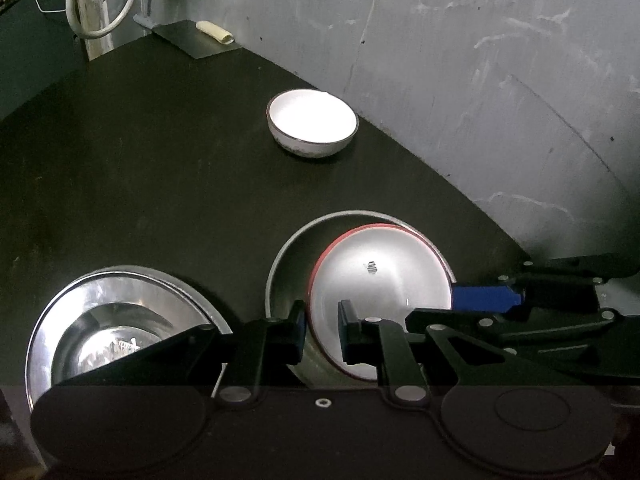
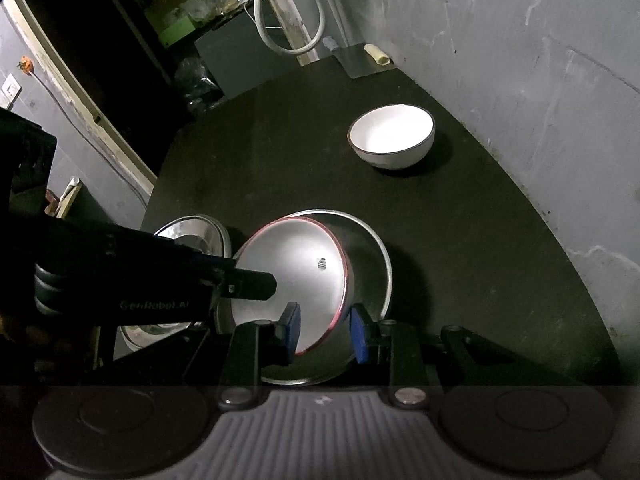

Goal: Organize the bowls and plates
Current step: 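Open both grippers and release the white bowl inside the steel bowl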

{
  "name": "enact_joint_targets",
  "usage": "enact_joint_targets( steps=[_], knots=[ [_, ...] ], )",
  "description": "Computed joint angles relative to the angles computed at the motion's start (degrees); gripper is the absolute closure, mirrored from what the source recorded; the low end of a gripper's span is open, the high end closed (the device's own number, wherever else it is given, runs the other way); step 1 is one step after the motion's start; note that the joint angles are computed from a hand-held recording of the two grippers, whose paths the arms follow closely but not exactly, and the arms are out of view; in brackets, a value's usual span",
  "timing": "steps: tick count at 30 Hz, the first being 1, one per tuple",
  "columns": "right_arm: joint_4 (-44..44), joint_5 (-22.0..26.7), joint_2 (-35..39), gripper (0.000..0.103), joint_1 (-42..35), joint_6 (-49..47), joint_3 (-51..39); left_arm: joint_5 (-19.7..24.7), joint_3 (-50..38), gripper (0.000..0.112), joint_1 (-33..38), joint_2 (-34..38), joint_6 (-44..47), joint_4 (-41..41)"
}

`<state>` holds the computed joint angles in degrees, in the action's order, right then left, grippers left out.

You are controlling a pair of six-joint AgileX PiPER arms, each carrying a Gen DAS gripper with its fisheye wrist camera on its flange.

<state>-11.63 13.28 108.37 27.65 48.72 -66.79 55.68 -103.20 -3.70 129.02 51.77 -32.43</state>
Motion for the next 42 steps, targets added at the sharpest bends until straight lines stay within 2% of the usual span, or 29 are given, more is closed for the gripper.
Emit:
enact_joint_targets(
  steps=[10, 19, 26, 42],
  knots=[
    [4.27, 1.24, 1.18, 0.071, -0.26, -5.3, -1.56, 0.78, -1.96, 0.094, -0.46, 1.34, -2.16, 2.02],
    [4.83, 1.88, 1.6, 0.071, -0.31, -6.05, -2.3, 0.97, -2.24, 0.092, -0.53, 1.38, -2.47, 2.14],
    [4.84, 1.97, 1.87, 0.067, -0.16, -6.09, -2.62, 1.05, -2.57, 0.091, -0.6, 1.68, -2.75, 2.07],
    [5.25, 1.31, 2.03, 0.063, -0.26, -6.63, -2.62, 1.92, -3.14, 0.08, -0.79, 1.85, -3.03, 1.91]
  ],
)
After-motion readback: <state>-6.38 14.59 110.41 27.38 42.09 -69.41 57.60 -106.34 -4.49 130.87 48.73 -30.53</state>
